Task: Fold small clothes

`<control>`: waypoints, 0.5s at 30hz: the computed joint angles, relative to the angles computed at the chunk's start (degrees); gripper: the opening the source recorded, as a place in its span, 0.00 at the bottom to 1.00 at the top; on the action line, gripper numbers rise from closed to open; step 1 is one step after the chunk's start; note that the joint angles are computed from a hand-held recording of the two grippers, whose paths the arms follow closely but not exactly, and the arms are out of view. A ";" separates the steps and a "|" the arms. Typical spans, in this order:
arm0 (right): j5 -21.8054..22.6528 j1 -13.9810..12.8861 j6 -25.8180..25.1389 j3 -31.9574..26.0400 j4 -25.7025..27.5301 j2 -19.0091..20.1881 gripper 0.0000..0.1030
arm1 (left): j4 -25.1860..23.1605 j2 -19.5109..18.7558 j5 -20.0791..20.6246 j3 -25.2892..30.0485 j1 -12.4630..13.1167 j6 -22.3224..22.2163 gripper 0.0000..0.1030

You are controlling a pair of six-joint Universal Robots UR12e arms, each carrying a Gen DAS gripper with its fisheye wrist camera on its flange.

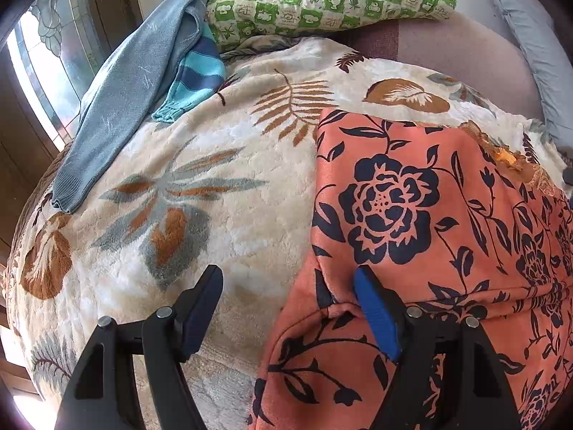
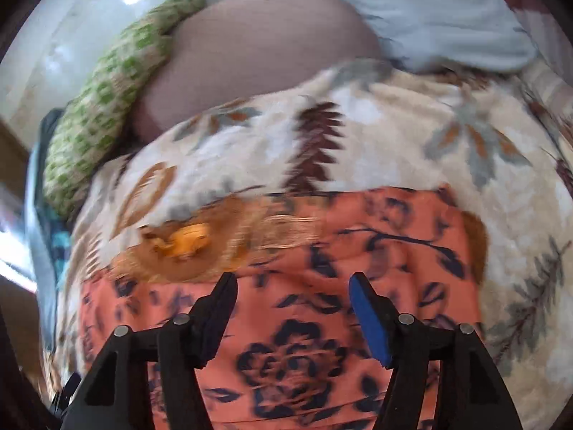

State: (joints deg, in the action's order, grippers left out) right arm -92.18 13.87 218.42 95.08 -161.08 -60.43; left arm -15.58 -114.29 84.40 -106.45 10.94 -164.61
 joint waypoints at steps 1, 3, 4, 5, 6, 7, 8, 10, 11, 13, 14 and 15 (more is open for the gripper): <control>3.72 0.33 -1.30 -1.32 -0.69 0.94 0.68 | 0.09 0.04 -0.02 -0.05 0.02 0.06 0.75; 11.78 0.59 -2.40 -3.50 -3.00 3.29 0.68 | -0.18 0.19 -0.40 -0.06 0.29 -0.56 0.75; 13.28 0.84 -2.83 -4.66 -2.58 4.44 0.68 | -0.16 0.32 -0.67 -0.13 0.49 -1.32 0.75; 12.38 1.18 -2.57 -5.73 0.25 5.48 0.69 | -0.10 0.45 -0.86 -0.18 0.70 -2.01 0.75; 11.30 1.30 -0.56 -6.19 2.92 6.60 0.69 | 0.04 0.58 -1.20 -0.21 0.92 -2.62 0.75; 10.99 1.25 1.89 -6.26 3.18 6.81 0.68 | 0.35 0.74 -1.53 -0.28 1.18 -3.34 0.75; 8.73 1.77 3.51 -5.93 1.69 6.31 0.68 | 0.70 0.88 -1.91 -0.34 1.46 -4.16 0.75; 5.54 3.08 1.15 -7.49 2.89 5.99 0.69 | 1.02 1.04 -2.69 -0.23 1.93 -6.16 0.75; 5.24 3.68 -0.65 -8.21 1.84 6.07 0.69 | 1.03 1.11 -3.17 -0.16 2.15 -6.99 0.75; 9.09 4.02 -2.99 -9.49 -1.59 6.87 0.69 | 1.55 1.26 -3.80 -0.21 2.48 -8.23 0.75; 12.29 3.99 -3.63 -10.66 -2.83 7.88 0.69 | 1.99 1.28 -3.86 -0.28 2.62 -8.62 0.75; 15.18 3.89 -3.92 -12.25 -3.24 9.32 0.69 | 2.15 1.27 -3.73 -0.27 2.72 -8.96 0.75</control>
